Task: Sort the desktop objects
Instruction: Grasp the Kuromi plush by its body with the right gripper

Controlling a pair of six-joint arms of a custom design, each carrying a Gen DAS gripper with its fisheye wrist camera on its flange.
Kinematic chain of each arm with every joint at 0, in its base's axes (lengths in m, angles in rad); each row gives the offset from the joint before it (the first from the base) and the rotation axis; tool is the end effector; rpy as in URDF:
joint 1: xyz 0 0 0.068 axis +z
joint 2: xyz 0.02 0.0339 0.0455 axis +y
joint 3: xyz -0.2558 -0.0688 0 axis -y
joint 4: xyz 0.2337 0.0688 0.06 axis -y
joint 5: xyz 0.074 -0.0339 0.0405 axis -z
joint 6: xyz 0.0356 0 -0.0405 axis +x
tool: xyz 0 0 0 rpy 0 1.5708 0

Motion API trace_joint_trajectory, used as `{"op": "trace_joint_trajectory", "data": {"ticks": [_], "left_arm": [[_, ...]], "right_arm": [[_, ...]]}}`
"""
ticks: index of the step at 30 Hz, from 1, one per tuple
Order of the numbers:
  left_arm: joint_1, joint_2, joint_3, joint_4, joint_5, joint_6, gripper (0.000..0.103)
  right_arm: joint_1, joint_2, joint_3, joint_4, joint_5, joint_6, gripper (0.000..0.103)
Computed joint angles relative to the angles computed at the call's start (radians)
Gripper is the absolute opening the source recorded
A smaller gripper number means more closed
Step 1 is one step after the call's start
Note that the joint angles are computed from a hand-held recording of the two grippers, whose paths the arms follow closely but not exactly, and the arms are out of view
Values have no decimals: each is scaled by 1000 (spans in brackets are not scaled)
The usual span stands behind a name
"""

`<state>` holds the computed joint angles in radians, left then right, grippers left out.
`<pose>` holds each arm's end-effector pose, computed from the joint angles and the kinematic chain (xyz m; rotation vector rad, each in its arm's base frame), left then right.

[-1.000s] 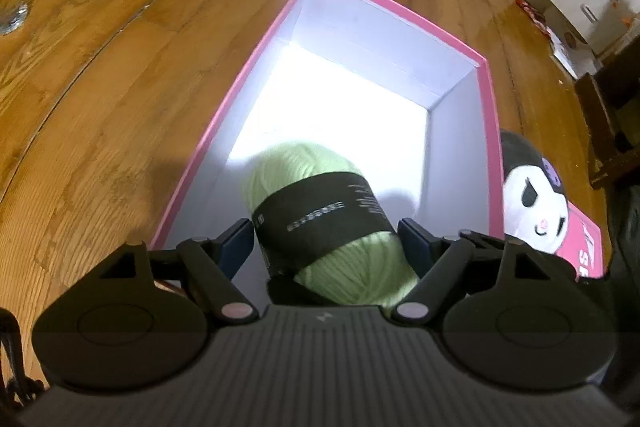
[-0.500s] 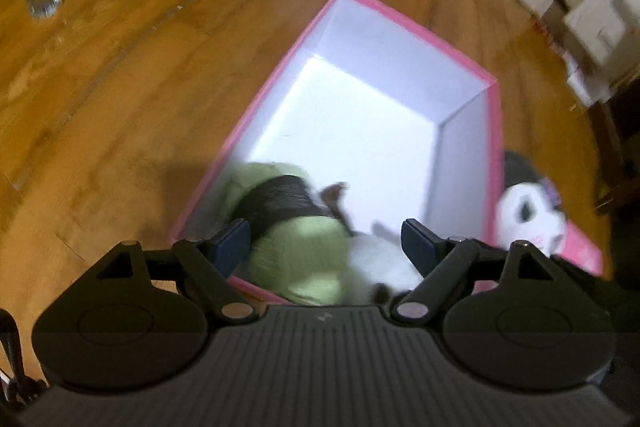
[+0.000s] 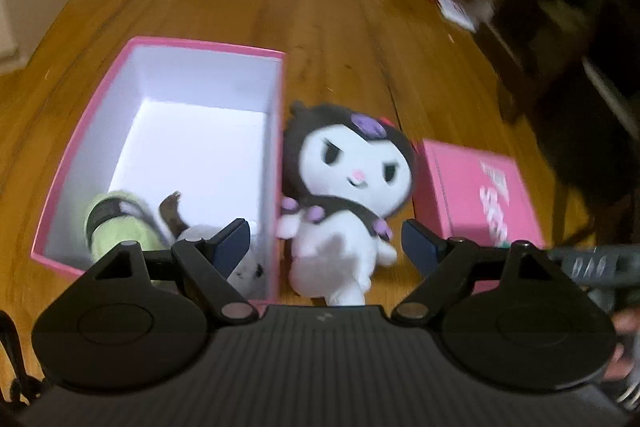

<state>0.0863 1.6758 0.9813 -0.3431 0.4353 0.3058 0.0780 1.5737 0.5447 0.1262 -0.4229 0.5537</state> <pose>0.3189 0.0125 0.1729 0.4255 2.4775 -0.4108 0.2567 0.0347 0.1164 0.4120 2.4972 0.7870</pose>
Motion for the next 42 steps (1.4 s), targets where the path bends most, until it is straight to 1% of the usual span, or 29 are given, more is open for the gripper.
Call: {"op": "trace_joint_trajectory", "data": {"ticks": [1, 2, 3, 5, 8, 9, 11, 12, 13, 16, 18, 19, 20, 22, 25, 28, 30, 33, 36, 39, 42], "left_arm": [[-23, -8, -20, 29, -33, 2, 83], [-38, 2, -11, 19, -56, 8, 83], [-51, 14, 2, 4, -78, 15, 83], [-65, 75, 92, -102, -93, 21, 83], [-72, 136, 186, -192, -122, 22, 83], [-76, 147, 205, -202, -137, 42, 83], [-71, 167, 232, -196, -149, 72, 83], [-60, 172, 236, -180, -135, 75, 83], [-40, 175, 233, -153, -102, 73, 83], [13, 187, 218, -72, -45, 63, 89], [28, 205, 219, -33, -43, 70, 89], [32, 217, 224, -21, -54, 78, 89], [32, 226, 224, -6, -80, 78, 89], [45, 238, 218, 15, -101, 73, 89], [111, 252, 235, -18, -26, 86, 89], [180, 263, 241, -21, 48, 107, 89], [201, 265, 231, 2, 44, 121, 89], [216, 263, 216, 30, 42, 152, 89], [219, 281, 221, 44, 67, 134, 89], [211, 298, 232, 40, 70, 118, 89], [190, 307, 208, 88, 62, 117, 89]], "right_arm": [[-23, 13, -15, 17, -24, 4, 79], [-29, 32, -18, 25, -27, 15, 79], [-6, 49, -11, 21, 5, 35, 79], [63, 99, 36, -24, 102, 52, 79], [83, 169, 97, -52, 101, 17, 79], [84, 197, 120, -43, 72, 26, 79], [76, 259, 170, -13, 4, 66, 79], [69, 280, 189, -4, -7, 79, 79], [65, 300, 208, 8, -12, 94, 79], [94, 365, 250, 68, 53, 149, 79], [108, 412, 253, 146, 47, 216, 79], [108, 437, 239, 222, 37, 260, 80], [114, 456, 246, 241, 47, 278, 82], [132, 484, 290, 198, 94, 271, 82], [157, 524, 347, 162, 161, 275, 89], [181, 554, 417, 103, 202, 268, 91], [197, 576, 466, 61, 229, 262, 93], [225, 630, 570, -38, 276, 237, 95], [248, 680, 652, -111, 312, 209, 95], [262, 708, 691, -132, 330, 196, 95], [275, 719, 718, -154, 354, 215, 95]]}}
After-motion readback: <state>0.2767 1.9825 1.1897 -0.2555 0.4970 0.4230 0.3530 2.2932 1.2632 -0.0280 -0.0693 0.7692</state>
